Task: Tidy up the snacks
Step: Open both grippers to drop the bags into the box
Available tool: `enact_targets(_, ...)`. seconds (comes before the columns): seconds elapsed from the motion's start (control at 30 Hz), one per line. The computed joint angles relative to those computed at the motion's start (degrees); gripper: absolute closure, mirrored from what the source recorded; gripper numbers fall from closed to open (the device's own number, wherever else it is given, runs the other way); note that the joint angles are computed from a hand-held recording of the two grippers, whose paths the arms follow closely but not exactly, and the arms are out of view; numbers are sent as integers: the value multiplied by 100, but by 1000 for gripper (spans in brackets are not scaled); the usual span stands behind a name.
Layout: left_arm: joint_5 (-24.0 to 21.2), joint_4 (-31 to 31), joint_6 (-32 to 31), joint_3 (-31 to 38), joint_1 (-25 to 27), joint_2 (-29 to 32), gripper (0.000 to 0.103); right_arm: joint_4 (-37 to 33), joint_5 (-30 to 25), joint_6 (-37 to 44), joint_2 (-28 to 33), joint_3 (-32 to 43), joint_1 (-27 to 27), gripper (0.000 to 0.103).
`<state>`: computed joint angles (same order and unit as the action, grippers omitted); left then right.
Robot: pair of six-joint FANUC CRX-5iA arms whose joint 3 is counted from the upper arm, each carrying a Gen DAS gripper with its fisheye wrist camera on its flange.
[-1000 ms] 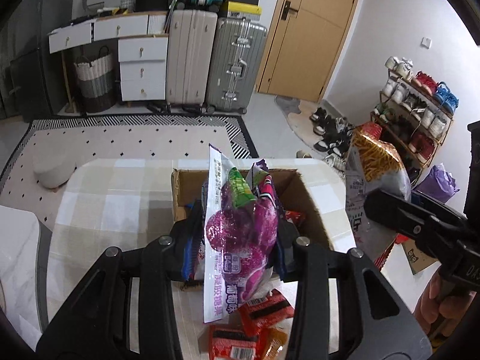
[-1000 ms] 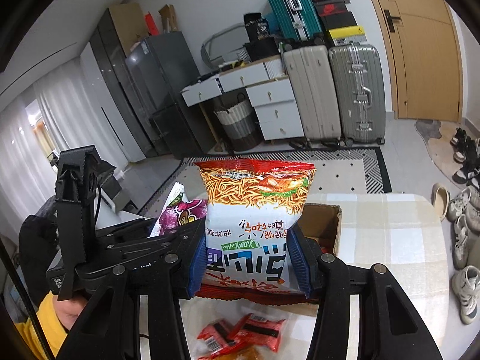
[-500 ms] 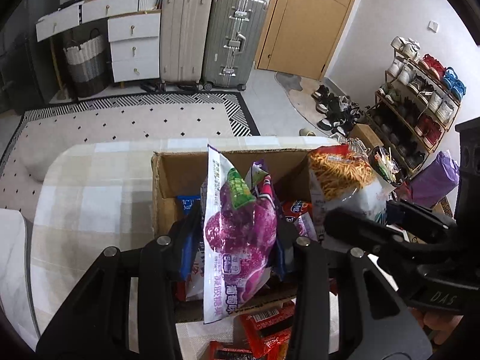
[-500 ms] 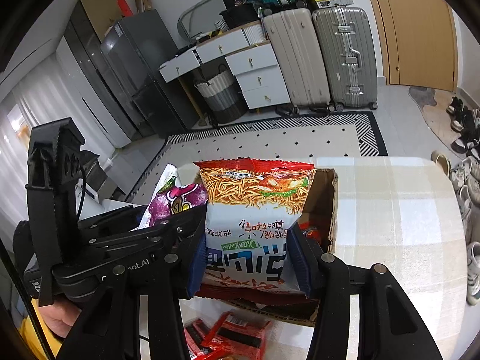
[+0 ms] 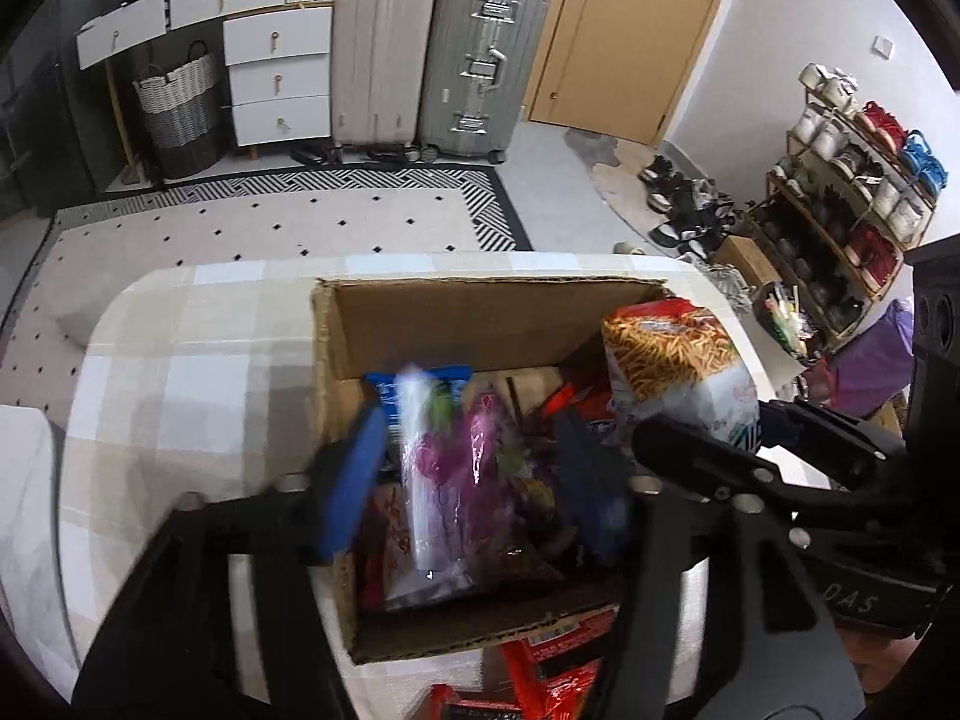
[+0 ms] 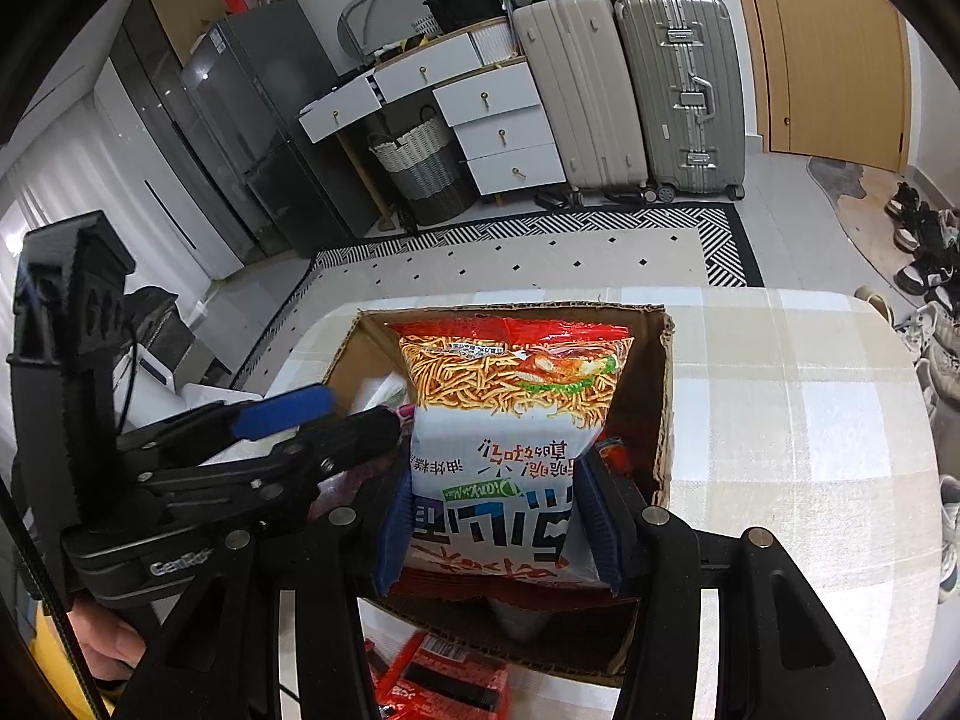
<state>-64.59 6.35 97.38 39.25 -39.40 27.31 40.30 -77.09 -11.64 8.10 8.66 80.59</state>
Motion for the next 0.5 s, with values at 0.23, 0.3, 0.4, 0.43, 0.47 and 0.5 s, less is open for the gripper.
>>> enact_targets(0.23,253,-85,136,-571,5,-528,42,40,-56,25,75,111,17,52)
enact_targets(0.3,248,-214,239,-653,-47,-660,41,33,-64,11,94,153,20,51)
enact_targets(0.4,269,-250,216,-985,-7,-1016,41,82,-118,2,151,236,43,49)
enact_targets(0.43,233,-320,277,-1032,-33,-1103,41,83,-140,19,161,254,49,49)
enact_targets(0.47,204,-333,291,-1032,-34,-1130,41,86,-171,25,175,277,57,49)
enact_targets(0.5,211,-337,306,-1094,-31,-1201,41,110,-203,5,184,291,69,47)
